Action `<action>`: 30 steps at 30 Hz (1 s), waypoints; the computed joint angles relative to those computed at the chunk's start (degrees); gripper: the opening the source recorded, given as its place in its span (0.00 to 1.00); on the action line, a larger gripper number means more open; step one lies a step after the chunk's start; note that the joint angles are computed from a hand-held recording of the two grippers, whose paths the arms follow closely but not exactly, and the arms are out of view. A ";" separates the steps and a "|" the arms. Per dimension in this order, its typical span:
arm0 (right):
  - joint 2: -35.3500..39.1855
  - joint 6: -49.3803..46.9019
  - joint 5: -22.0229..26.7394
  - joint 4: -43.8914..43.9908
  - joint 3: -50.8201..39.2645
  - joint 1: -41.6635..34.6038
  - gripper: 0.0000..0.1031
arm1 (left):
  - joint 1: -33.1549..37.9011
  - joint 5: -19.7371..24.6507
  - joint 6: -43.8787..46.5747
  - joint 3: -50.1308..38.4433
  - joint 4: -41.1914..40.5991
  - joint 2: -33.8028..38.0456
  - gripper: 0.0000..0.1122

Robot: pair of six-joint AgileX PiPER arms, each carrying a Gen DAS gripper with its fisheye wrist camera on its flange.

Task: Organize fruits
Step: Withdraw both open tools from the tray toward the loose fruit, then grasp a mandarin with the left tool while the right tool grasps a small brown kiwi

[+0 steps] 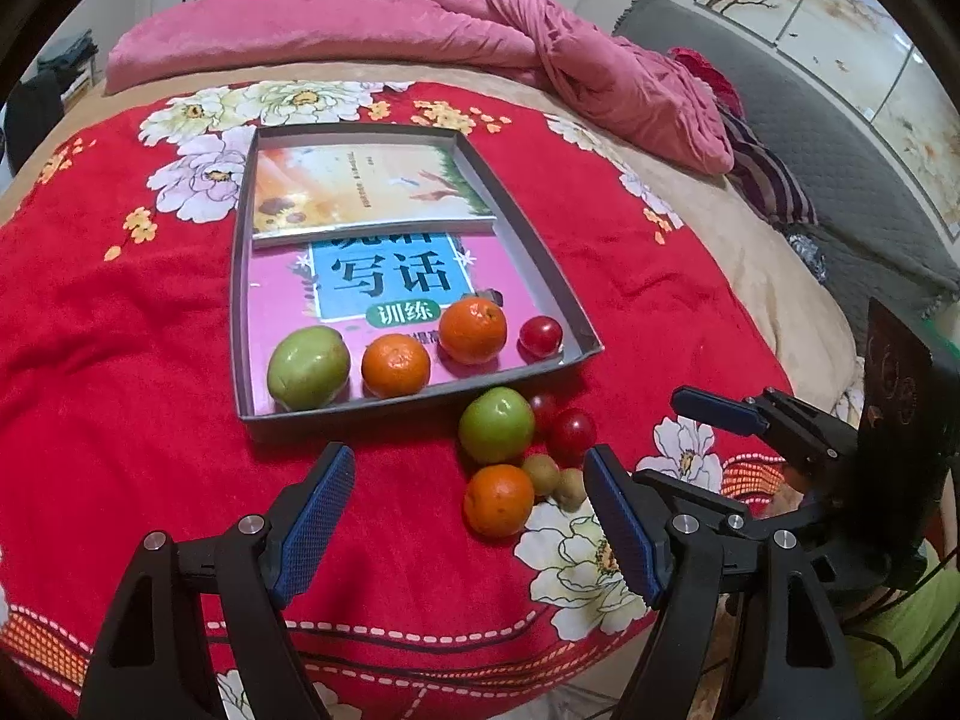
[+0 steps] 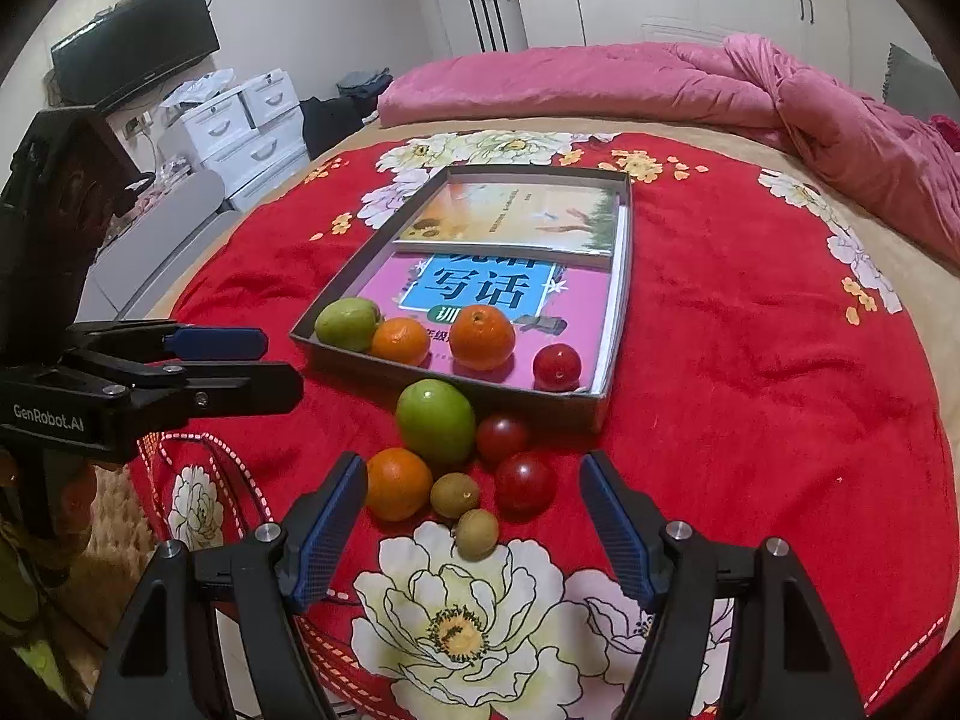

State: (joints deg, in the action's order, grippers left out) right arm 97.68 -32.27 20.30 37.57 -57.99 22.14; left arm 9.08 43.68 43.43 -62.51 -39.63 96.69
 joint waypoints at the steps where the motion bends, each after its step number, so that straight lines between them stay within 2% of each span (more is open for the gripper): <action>1: -0.01 0.01 0.01 -0.04 0.08 0.05 0.70 | -0.12 -0.04 -0.18 0.04 0.17 0.04 0.71; 16: 1.77 -3.33 0.46 1.83 1.13 1.43 0.70 | -0.90 0.33 -0.69 1.84 1.78 0.70 0.71; 18: 2.37 -3.28 -0.15 0.74 1.52 1.95 0.65 | -1.11 0.47 -1.01 2.00 2.02 1.03 0.71; 20: 3.09 -2.35 -0.99 -1.39 1.81 2.77 0.55 | -1.37 0.50 -1.24 2.02 2.25 1.38 0.71; 26: 5.82 -0.98 -2.98 -5.29 2.17 4.24 0.39 | -2.38 0.17 -1.91 2.18 3.06 2.46 0.71; 30: 7.15 -3.67 -3.57 -2.35 2.14 3.80 0.35 | -2.63 0.17 -1.98 2.03 2.93 3.59 0.71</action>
